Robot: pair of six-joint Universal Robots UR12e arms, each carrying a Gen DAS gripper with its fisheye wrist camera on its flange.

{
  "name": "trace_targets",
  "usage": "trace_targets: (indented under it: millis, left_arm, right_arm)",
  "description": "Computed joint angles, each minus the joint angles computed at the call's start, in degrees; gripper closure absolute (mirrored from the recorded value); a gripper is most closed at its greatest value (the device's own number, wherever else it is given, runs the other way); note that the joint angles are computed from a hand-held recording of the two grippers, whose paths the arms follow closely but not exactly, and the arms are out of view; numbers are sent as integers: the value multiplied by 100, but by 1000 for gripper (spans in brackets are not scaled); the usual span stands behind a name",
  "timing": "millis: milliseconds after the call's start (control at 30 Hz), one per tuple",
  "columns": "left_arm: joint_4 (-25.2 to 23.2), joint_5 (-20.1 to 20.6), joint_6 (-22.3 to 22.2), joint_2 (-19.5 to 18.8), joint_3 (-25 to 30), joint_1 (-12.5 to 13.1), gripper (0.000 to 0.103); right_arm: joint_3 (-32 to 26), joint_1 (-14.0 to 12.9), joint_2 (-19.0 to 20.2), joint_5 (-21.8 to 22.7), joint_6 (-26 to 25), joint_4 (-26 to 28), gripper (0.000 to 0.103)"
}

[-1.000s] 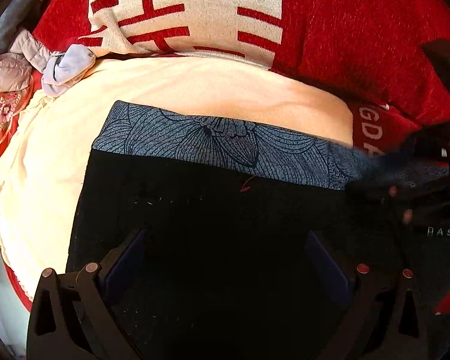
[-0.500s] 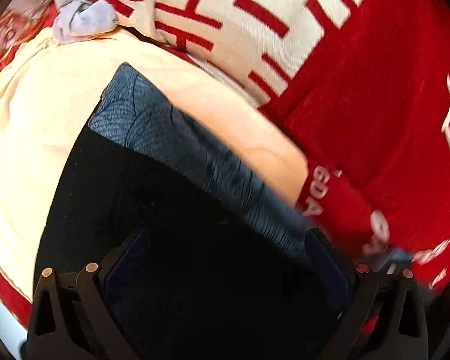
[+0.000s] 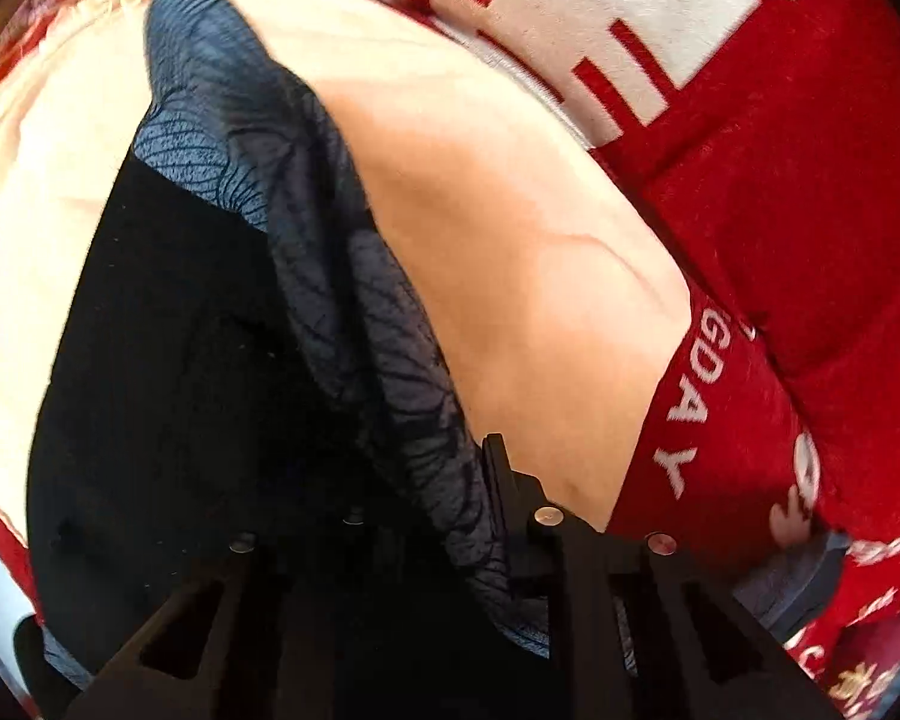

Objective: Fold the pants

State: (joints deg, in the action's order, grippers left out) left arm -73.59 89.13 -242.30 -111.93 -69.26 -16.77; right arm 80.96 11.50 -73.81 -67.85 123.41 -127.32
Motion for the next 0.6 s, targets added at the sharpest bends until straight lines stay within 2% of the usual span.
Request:
trace_targets:
  millis: [33, 100, 133, 167, 200, 367, 500, 567, 600]
  left_arm:
    - [-4, 81, 15, 6, 1, -32, 84]
    - [32, 130, -10, 53, -62, -60, 84]
    - [75, 138, -13, 96, -121, -64, 84]
    - [110, 147, -7, 123, -157, -68, 84]
    - [138, 151, 1, 146, -190, -67, 84]
    - [114, 237, 54, 87, -107, -91, 84]
    - [141, 231, 49, 120, -151, -97, 84]
    - [177, 196, 61, 143, -184, -96, 84]
    - [201, 182, 72, 159, -201, -96, 84]
  right_arm:
    - [-96, -4, 45, 1, 19, 191, 91]
    - [-404, -42, 186, 72, 26, 791, 65]
    - [-532, -59, 255, 89, 21, 971, 32]
    - [-599, -83, 291, 84, 17, 992, 18]
    - [-679, -108, 342, 89, -29, 1024, 17]
    - [-1608, -136, 879, -284, -355, 2117, 16]
    - [-2491, -173, 1363, -242, -479, 3574, 17]
    - [-2637, -198, 1401, -206, -751, 4149, 48]
    - [-2589, -197, 1362, -232, -857, 4176, 66]
